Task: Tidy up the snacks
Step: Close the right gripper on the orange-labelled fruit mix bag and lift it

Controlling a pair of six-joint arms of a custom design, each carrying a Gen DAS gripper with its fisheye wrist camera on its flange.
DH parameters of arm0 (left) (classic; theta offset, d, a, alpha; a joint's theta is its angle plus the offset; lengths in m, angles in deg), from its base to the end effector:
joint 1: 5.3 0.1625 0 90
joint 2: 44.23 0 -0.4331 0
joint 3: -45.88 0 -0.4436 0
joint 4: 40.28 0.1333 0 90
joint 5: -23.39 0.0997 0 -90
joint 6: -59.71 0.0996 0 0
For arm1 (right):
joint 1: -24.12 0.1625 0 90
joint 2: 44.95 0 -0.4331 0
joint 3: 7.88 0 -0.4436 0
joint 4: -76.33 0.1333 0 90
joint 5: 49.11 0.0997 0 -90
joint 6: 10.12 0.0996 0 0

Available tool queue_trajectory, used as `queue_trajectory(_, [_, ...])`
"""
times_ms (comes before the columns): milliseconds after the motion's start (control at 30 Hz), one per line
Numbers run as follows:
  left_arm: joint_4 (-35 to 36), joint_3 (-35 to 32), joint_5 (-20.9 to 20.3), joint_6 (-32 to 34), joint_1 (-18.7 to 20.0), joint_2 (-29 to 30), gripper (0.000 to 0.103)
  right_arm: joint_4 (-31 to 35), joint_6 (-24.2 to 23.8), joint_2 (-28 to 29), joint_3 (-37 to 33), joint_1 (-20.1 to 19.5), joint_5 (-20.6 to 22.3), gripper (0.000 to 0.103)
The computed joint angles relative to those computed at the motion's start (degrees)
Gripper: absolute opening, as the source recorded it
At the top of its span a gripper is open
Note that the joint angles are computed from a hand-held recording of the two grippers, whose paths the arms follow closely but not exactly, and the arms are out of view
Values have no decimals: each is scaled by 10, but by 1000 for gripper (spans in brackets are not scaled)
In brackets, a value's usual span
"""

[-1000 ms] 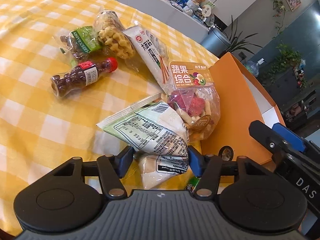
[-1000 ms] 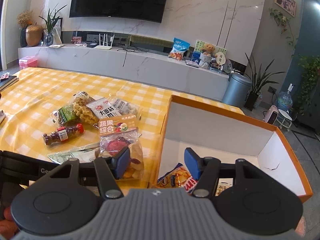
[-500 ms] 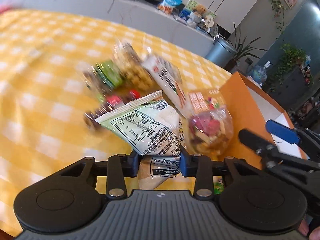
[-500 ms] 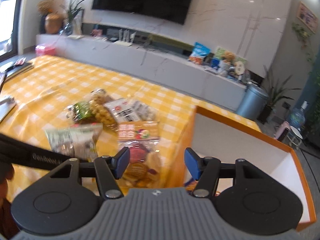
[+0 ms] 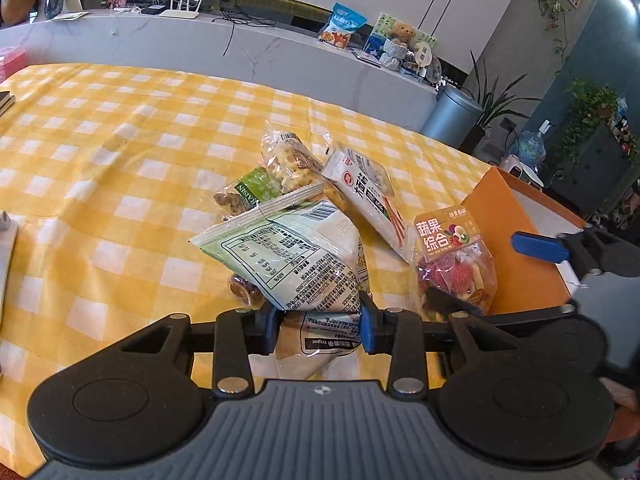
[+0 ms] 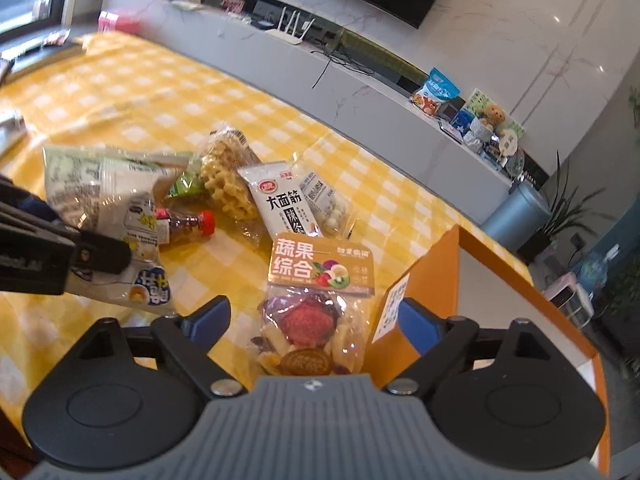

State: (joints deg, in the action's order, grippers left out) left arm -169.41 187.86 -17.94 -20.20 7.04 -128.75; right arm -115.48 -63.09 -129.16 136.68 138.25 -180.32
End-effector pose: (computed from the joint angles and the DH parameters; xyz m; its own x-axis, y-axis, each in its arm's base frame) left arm -0.3013 -0.2789 0.1259 -0.8973 -0.0779 -0.4345 0.2506 0.7204 -0.6467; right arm 0.2202 -0.3259 0.2177 -0.2763 -0.4915 0.8259 -0.8750 0.4842 -0.0046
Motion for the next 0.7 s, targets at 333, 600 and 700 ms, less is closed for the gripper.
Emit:
queue_trajectory(333, [-4, 1, 0, 32, 8, 4, 43, -64, -38, 96, -23, 4, -81, 89])
queue_trajectory(600, [-6, 4, -8, 34, 8, 0, 43, -74, -31, 109, -24, -7, -92, 73])
queue_trajectory(700, [18, -1, -11, 20, 3, -3, 43, -68, -25, 93, -17, -9, -81, 64])
